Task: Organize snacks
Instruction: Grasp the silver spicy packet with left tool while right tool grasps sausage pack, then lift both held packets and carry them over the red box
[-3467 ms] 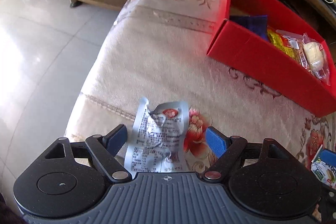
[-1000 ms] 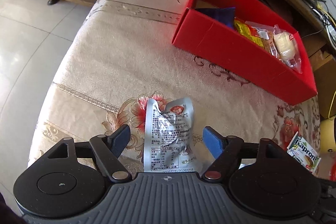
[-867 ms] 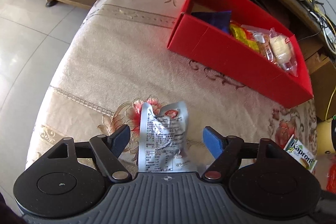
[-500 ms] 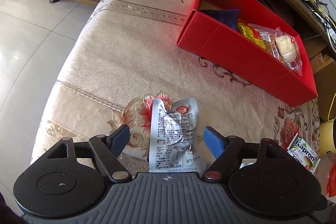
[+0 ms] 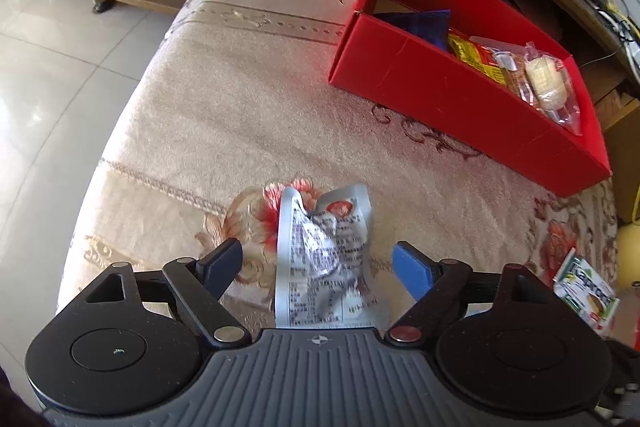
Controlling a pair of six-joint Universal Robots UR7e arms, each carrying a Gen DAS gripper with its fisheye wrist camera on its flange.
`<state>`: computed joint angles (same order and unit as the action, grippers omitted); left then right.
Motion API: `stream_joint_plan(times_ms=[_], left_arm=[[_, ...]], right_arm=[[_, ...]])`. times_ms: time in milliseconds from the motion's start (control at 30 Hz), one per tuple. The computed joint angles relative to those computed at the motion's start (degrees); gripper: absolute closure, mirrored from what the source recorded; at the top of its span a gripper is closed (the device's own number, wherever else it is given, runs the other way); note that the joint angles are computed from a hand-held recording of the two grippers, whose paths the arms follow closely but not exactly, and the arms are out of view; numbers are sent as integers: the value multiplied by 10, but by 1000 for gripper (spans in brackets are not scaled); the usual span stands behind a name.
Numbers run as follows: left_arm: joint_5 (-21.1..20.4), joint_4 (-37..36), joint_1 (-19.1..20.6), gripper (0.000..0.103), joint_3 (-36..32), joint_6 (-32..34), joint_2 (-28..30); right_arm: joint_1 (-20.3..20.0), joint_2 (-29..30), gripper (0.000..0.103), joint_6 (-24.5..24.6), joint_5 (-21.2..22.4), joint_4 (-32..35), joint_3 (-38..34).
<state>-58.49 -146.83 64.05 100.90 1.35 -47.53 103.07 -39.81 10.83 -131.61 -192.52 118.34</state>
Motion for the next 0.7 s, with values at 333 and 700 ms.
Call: stream_joint_plan(times_ms=[333,700], left_arm=[[39,-56,-28,44,29,71,17],[-16,-55,-47,65,40,78,9]], right_arm=[[-9,-35,31,-8,25,-70,32],[-15,-58,31,-8,16,-117,61]])
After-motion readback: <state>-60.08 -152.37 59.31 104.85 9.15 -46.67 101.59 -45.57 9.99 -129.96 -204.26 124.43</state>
